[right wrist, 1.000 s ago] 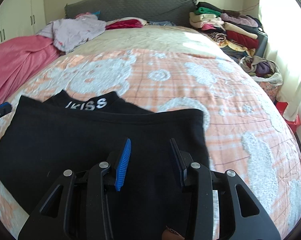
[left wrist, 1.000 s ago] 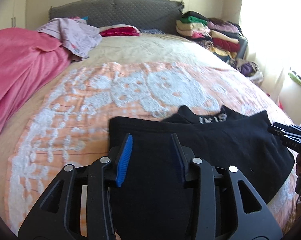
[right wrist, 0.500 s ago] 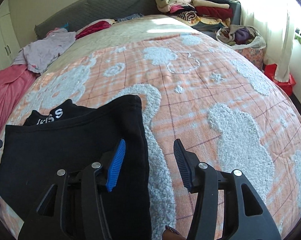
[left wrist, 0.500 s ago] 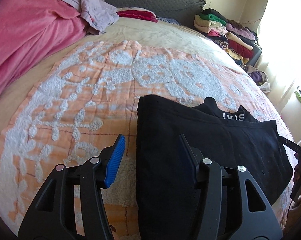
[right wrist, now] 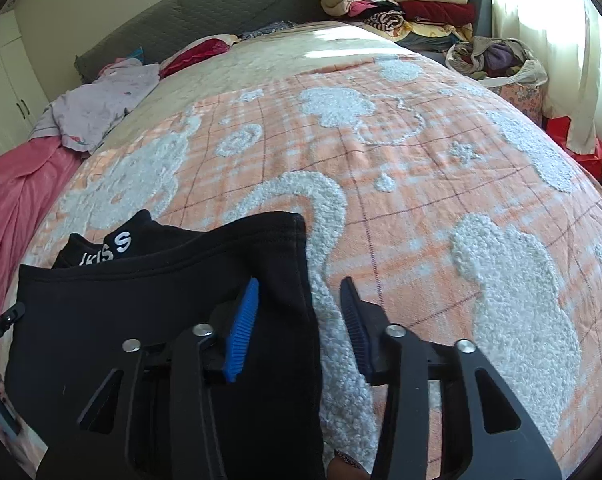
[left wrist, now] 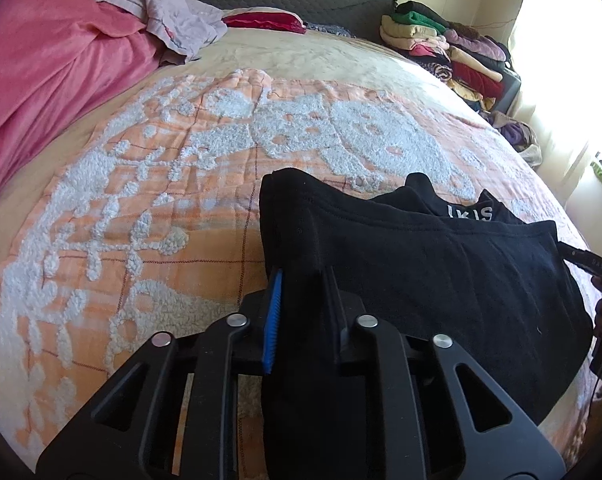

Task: Fold small clothes
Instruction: 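Grasp the folded edge of the sweatshirt with both grippers, then fold the held edge over onto the sweatshirt and open both grippers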

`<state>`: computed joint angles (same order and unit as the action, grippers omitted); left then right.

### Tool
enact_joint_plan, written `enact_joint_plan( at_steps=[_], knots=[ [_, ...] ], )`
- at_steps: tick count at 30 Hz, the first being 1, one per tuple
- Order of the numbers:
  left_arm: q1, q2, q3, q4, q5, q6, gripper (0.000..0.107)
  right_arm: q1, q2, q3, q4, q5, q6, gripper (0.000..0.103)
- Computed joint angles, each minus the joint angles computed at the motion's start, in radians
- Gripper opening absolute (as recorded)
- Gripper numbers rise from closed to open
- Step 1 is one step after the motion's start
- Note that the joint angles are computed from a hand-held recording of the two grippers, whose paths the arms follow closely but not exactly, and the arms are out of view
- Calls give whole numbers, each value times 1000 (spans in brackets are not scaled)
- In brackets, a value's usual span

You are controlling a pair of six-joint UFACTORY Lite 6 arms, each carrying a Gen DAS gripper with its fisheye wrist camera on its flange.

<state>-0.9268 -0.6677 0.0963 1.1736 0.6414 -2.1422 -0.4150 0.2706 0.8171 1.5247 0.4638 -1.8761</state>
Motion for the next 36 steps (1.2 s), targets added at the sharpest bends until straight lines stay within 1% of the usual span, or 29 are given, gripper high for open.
enact_joint_plan(
  at_steps=[2, 4, 6, 9, 12, 17, 19, 22, 23, 25, 28, 29, 32, 33, 34, 35, 36],
  knots=[
    [-24, 11, 12, -10, 26, 5, 7, 10, -4, -2, -2, -2, -3, 35],
    [-35, 12, 21, -22, 40, 20, 4, 14, -8, -4, -9, 7, -4, 29],
    [-48, 5, 23, -32, 56, 28, 3, 20, -16, -11, -11, 13, -12, 19],
    [-62, -29, 22, -56, 81, 57, 2, 21, -42, -36, 12, 16, -49, 9],
    [-86, -68, 21, -69, 120, 67, 2, 10, -92, -74, 55, 29, -105, 8],
    [-190, -136, 41, -104, 259, 80, 2, -40, -188, -99, 43, 107, -90, 8],
    [-222, -138, 58, -109, 308, 80, 2, -57, -212, -91, 27, 141, -68, 8],
    [-225, -140, 67, -107, 340, 86, 2, -35, -216, -77, 53, 111, -78, 8],
    [-213, -140, 65, -106, 336, 92, 2, -27, -206, -74, 69, 101, -90, 8],
    [-163, -139, 55, -98, 296, 102, 2, -2, -173, -67, 114, 62, -122, 8],
    [-72, -79, 47, -81, 198, 103, 2, 43, -106, -60, 211, -11, -198, 8],
    [-37, -46, 46, -73, 154, 100, 2, 65, -84, -62, 276, -55, -257, 8],
    [26, 43, 37, -36, 59, 64, 2, 107, -34, -71, 462, -114, -442, 8],
    [38, 68, 30, -14, 31, 35, 2, 115, -23, -73, 499, -126, -480, 8],
    [41, 93, 31, -1, 18, 17, 3, 119, -16, -78, 538, -128, -520, 8],
    [27, 119, 34, 11, 24, -10, 3, 121, -18, -88, 591, -129, -574, 8],
    [14, 138, 39, 16, 32, -26, 3, 120, -22, -91, 603, -130, -585, 9]
  ],
)
